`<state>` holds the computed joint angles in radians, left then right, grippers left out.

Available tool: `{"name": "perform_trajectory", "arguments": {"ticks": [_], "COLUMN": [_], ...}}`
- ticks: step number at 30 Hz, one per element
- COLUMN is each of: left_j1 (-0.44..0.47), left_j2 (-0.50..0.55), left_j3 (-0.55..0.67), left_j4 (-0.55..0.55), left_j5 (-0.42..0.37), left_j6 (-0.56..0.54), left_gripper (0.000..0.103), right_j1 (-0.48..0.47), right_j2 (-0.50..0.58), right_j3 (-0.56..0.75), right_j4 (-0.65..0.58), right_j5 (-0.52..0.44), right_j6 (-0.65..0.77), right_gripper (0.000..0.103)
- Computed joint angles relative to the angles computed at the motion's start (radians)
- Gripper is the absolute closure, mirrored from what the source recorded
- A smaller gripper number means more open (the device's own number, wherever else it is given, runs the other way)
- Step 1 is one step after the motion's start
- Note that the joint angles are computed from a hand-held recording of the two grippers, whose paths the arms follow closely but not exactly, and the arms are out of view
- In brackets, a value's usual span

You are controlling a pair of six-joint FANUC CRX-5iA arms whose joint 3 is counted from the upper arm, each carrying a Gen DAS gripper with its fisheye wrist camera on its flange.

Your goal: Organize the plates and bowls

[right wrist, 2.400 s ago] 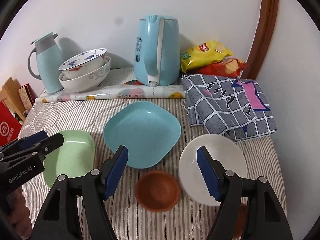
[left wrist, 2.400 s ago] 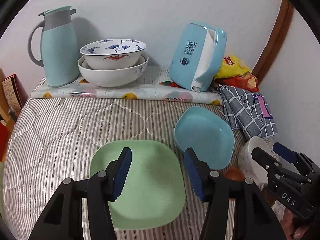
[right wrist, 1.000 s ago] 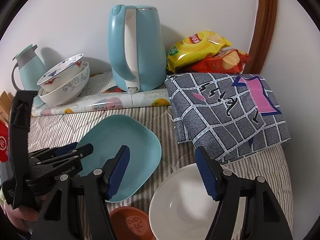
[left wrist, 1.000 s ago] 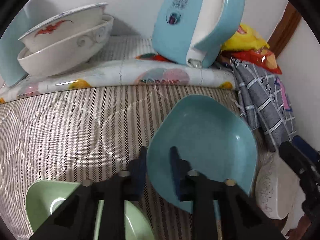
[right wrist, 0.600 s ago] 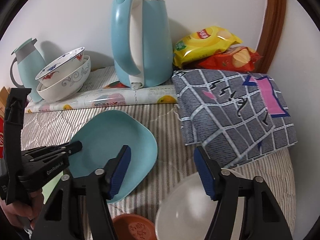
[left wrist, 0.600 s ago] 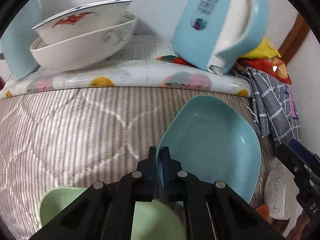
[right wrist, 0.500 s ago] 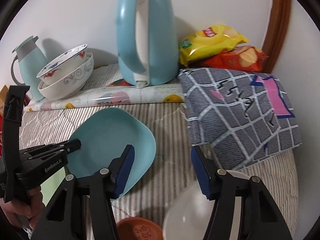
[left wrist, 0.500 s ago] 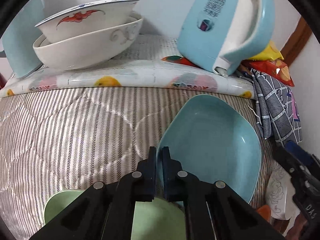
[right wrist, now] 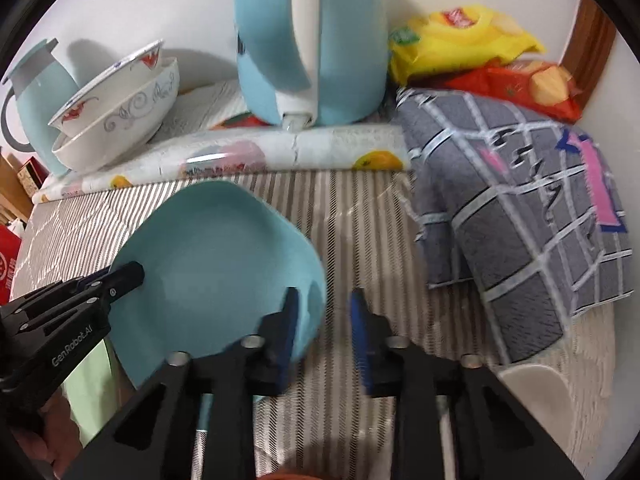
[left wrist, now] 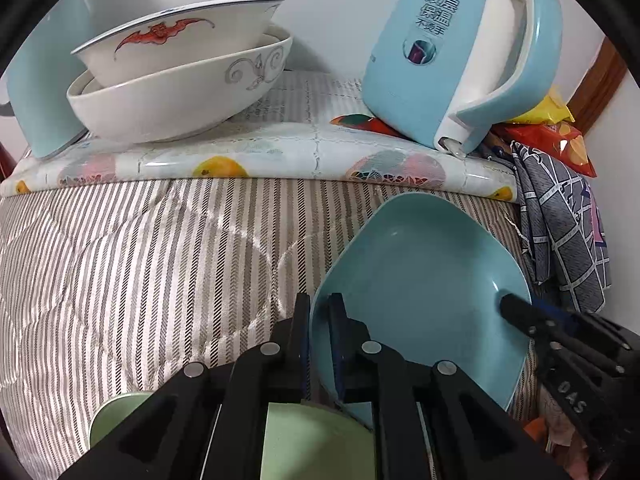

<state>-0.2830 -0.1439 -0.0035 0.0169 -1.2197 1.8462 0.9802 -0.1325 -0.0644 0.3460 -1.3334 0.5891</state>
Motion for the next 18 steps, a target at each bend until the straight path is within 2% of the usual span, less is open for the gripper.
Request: {"name": "perform_trajectory", "arguments": {"ticks": [2,7,18], "left_j1": [0.002,0.019,0.011], "left_j2": [-0.008,-0.034,-0.101], "left_j3": [-0.011,-0.037,-0.012], "left_j4": [0.006,0.046,0.060], "left_j5": [0.018,0.055,0.029], "left_j6": [-0.006,-0.020,-0.024], "left_gripper": [0.094,0.094,0.094], "right_j1": [0.013,0.033,0.115], "right_j2": [0.013,-0.017,-0.080], "right_j3": [-0.009,-0.036,-0.032], "right_j4": [0.038,0.097,0.194], "right_j5": [-0.009,0.016,-0.057], "right_j6": [-0.015,-0.066,-0.154], "right_gripper": [0.095,0.095,0.096]}}
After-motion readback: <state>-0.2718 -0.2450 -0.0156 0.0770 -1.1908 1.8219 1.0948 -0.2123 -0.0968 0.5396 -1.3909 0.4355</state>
